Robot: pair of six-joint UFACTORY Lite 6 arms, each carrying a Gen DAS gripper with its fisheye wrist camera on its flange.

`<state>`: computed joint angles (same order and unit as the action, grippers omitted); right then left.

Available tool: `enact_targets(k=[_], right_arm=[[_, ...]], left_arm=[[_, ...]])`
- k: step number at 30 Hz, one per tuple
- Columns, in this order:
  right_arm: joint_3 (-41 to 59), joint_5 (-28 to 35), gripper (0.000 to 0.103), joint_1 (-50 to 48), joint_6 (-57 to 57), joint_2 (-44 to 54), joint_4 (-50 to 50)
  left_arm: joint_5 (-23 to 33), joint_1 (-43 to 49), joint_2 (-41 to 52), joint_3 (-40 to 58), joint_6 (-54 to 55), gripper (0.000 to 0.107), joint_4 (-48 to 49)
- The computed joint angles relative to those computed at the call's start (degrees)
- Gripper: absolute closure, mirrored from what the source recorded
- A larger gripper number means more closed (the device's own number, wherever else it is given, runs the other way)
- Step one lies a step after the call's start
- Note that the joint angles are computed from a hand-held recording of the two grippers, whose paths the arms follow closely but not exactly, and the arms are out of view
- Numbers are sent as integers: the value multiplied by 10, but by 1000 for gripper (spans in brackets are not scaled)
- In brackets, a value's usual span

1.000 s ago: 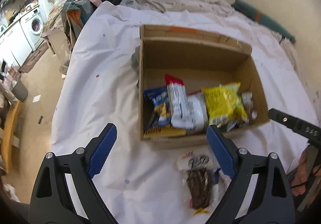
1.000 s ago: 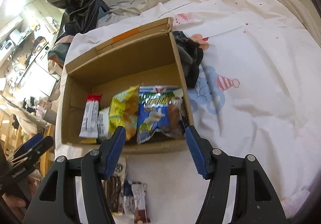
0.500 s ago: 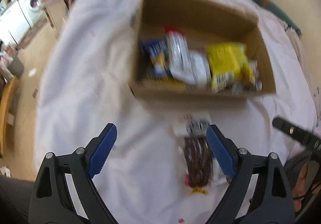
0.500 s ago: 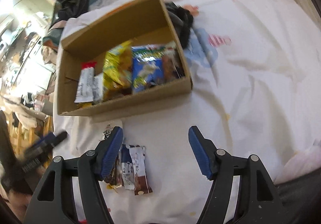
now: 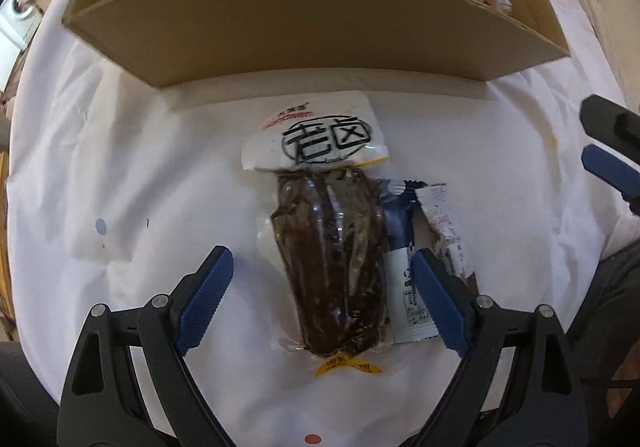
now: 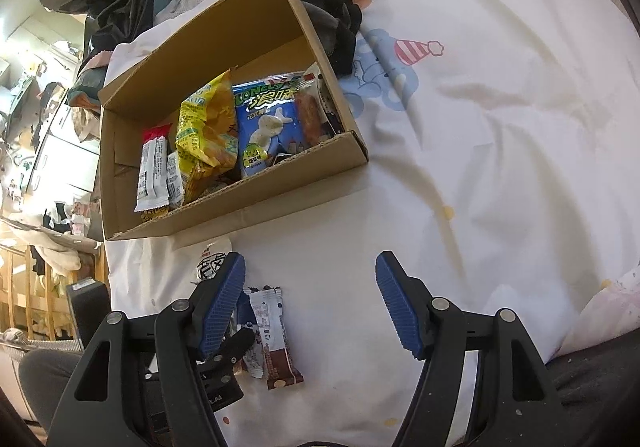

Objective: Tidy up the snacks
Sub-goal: 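Grasp the brown braised-meat packet with the left tool while the right tool grasps a chocolate bar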

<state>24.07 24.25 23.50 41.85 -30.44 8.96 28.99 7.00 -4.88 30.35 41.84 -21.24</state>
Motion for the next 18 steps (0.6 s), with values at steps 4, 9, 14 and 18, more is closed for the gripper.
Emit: enact_targets(k=[4,9,14,18], right_arm=[[6,-6,33,9,4,10,-3],[8,-4,32,15,14,13,-14],[9,-13,32,6,-141,56,130],[51,-24,35,70,-127,149,109]], left_arm=[[7,9,3,5,43,47,-22],[39,32,-31,8,47,57,-20],[120,108,-93,17,100,57,-45],[164,183,-78,49,143,57,-57]])
